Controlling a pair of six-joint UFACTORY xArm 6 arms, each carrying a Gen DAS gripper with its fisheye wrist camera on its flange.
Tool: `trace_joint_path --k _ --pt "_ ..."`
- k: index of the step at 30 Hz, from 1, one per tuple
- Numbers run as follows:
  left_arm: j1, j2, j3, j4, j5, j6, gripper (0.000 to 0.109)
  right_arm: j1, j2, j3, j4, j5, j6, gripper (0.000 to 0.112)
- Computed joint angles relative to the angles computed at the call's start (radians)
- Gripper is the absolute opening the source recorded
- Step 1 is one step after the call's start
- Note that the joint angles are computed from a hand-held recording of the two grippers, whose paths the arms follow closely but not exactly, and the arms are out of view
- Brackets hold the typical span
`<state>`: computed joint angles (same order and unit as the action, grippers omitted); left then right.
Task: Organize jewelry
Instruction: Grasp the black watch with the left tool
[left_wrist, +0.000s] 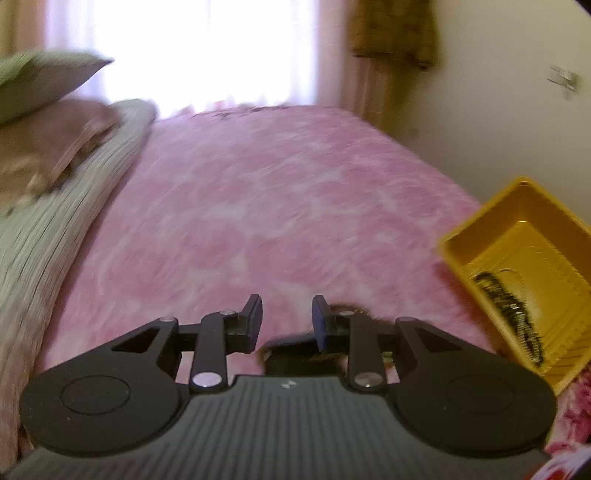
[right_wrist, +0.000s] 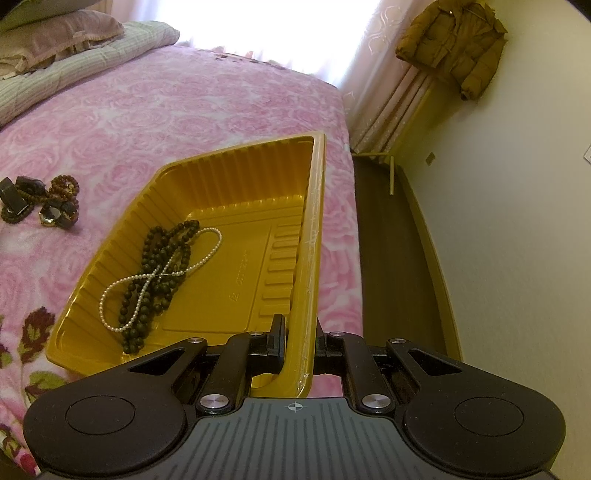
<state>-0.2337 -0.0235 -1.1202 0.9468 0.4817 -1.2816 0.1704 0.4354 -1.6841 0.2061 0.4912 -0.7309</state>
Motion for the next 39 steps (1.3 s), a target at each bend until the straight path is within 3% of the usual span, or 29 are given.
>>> trace_joint_path --k 3,7,9,11,17,21,23,29,34,39 --pt "0.005 -0.02 0.07 0.063 -0.006 -0.117 0.031 0.0 0.002 0.002 -0.005 -0.003 0.005 0.011" --pt "0.028 -0.008 0.125 0.122 -0.089 -0.22 0.039 0.0 0.002 0.005 -0.012 -0.002 0.01 0.012" --pt "0.048 0.004 0.14 0.151 -0.147 -0.267 0.046 0.0 0.001 0.007 -0.014 -0.003 0.013 0.012" --pt "0.059 0.023 0.138 0.165 -0.173 -0.305 0.061 0.0 0.0 0.009 -0.02 -0.004 0.019 0.012" --pt "0.091 0.082 0.108 0.239 -0.244 -0.423 0.061 0.002 0.008 0.001 -0.042 -0.001 0.04 0.012" --pt "0.086 0.106 0.085 0.201 -0.239 -0.373 0.056 0.002 0.01 0.0 -0.048 -0.001 0.046 0.012" --pt "0.08 0.117 0.077 0.14 -0.23 -0.302 0.043 0.001 0.011 -0.001 -0.05 -0.001 0.049 0.012" --pt "0.071 0.105 0.078 0.058 -0.216 -0.216 0.03 0.001 0.013 -0.002 -0.05 -0.003 0.049 0.012" --pt "0.064 0.085 0.073 -0.092 -0.235 -0.057 0.026 0.001 0.011 -0.001 -0.05 -0.001 0.049 0.012" --pt "0.06 0.063 0.064 -0.178 -0.234 0.021 0.026 0.003 0.008 -0.001 -0.043 -0.001 0.039 0.012"
